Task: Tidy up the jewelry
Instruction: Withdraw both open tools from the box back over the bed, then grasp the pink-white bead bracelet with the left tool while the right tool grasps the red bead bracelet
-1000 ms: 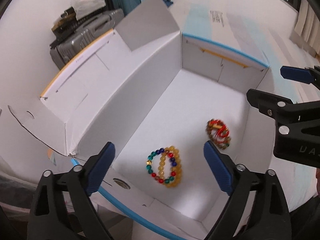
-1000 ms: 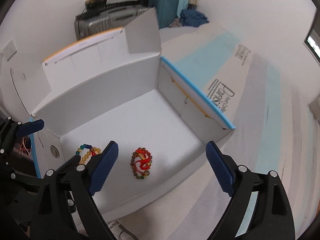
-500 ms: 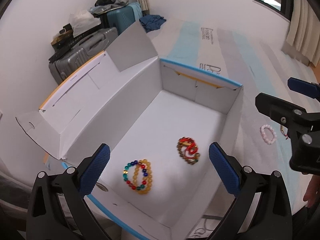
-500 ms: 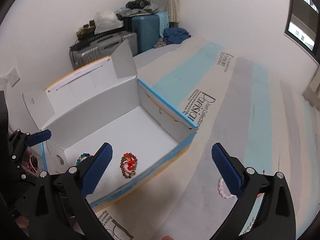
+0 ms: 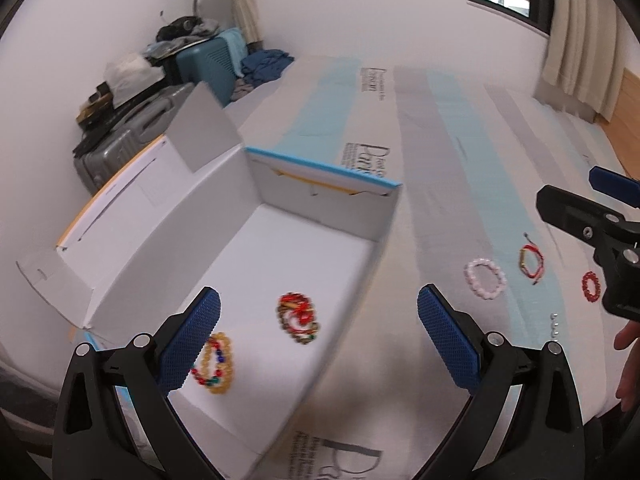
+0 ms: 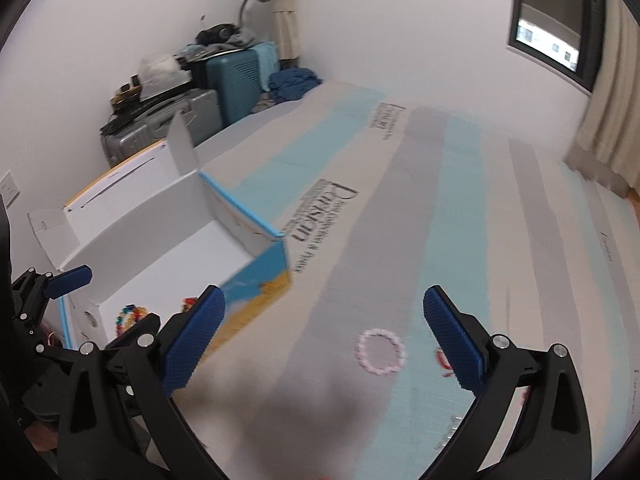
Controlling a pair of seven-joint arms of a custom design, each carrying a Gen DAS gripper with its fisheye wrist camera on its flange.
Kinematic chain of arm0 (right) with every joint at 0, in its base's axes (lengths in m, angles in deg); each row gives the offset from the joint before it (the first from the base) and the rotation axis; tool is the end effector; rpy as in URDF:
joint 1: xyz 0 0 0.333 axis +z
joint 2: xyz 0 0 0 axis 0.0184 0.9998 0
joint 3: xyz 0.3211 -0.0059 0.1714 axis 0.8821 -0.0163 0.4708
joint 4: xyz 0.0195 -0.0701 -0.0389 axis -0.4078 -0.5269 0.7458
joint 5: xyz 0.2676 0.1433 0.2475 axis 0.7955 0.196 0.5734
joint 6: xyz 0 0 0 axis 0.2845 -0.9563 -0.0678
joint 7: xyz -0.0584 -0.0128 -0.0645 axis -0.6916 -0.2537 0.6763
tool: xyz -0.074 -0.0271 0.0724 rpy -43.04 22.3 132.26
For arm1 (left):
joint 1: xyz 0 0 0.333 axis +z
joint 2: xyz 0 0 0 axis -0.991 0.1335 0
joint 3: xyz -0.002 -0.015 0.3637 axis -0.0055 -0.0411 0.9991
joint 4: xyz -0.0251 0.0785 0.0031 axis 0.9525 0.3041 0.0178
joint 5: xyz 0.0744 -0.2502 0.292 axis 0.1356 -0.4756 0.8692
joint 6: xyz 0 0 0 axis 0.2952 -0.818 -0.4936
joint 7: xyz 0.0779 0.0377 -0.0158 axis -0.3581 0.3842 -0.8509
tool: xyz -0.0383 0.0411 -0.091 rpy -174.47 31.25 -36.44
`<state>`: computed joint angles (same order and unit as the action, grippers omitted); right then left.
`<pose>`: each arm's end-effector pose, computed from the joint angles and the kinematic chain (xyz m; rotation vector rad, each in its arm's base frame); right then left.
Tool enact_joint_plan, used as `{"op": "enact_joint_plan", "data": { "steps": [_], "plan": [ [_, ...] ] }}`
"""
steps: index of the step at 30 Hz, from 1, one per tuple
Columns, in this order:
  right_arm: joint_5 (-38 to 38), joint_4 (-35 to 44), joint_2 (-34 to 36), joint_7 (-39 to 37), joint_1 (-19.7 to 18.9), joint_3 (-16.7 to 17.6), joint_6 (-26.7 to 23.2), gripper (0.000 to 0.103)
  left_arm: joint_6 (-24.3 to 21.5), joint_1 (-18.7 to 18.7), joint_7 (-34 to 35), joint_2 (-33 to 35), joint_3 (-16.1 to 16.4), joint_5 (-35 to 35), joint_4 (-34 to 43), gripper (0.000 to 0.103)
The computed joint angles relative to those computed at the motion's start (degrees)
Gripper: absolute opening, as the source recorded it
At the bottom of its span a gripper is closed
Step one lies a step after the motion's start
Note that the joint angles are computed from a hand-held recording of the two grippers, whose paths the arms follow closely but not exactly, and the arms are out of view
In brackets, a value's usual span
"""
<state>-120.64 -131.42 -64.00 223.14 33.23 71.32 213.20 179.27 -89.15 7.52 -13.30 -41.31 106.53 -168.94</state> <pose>0.4053 0.4055 0.5477 -1.7257 1.8097 -0.7767 0.4290 -0.2087 0.5137 -1.5097 2.0761 -0.6873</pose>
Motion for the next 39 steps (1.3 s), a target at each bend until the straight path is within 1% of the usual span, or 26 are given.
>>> {"op": "enact_joint_plan", "data": {
  "steps": [3,8,13,18,25,28,29,32,39],
  "plan": [
    [-0.7,-4.2,-4.4,1.9,-0.9,-0.1,0.4,0.096,-0.2,-0.5,-1.4,0.4,-1.6,0.8,0.8,0.097],
    [0.8,-10.9,-11.6,1.8,-4.1,1.0,0.2,0.096,-0.4,-2.2,-4.0,1.9,-3.7,2.5,2.5,0.097],
    [3.9,-16.7,-18.1,0.8,-7.6,2.3,-0.3,0.096,-0.7,-4.6,-5.7,4.2,-4.5,4.2,4.6,0.097],
    [7.8,-22.4,-24.5,-0.9,-10.6,3.1,-0.3,0.096,-0.9,-6.3,-9.0,7.2,-5.2,7.4,7.4,0.097],
    [10.4,-30.7,-32.3,-2.4,-15.2,4.0,2.2,0.095,-1.3,-10.1,-12.4,12.2,-4.3,11.8,10.8,0.097],
    [11.7,-34.6,-35.4,-2.9,-17.1,3.6,3.9,0.096,-0.9,-12.1,-12.8,14.5,-3.6,13.3,12.0,0.097],
    [12.2,-35.5,-35.8,-3.4,-17.6,3.5,4.6,0.095,-0.8,-12.7,-13.9,15.5,-3.4,15.0,12.5,0.097],
    [13.2,-38.3,-37.1,-5.0,-19.4,3.4,6.1,0.096,-0.4,-14.5,-14.6,18.0,-2.4,16.6,13.9,0.097],
    [13.2,-44.1,-36.6,-7.4,-23.2,3.5,11.4,0.095,-0.8,-18.5,-16.3,24.2,1.1,20.0,17.1,0.097]
  ]
}}
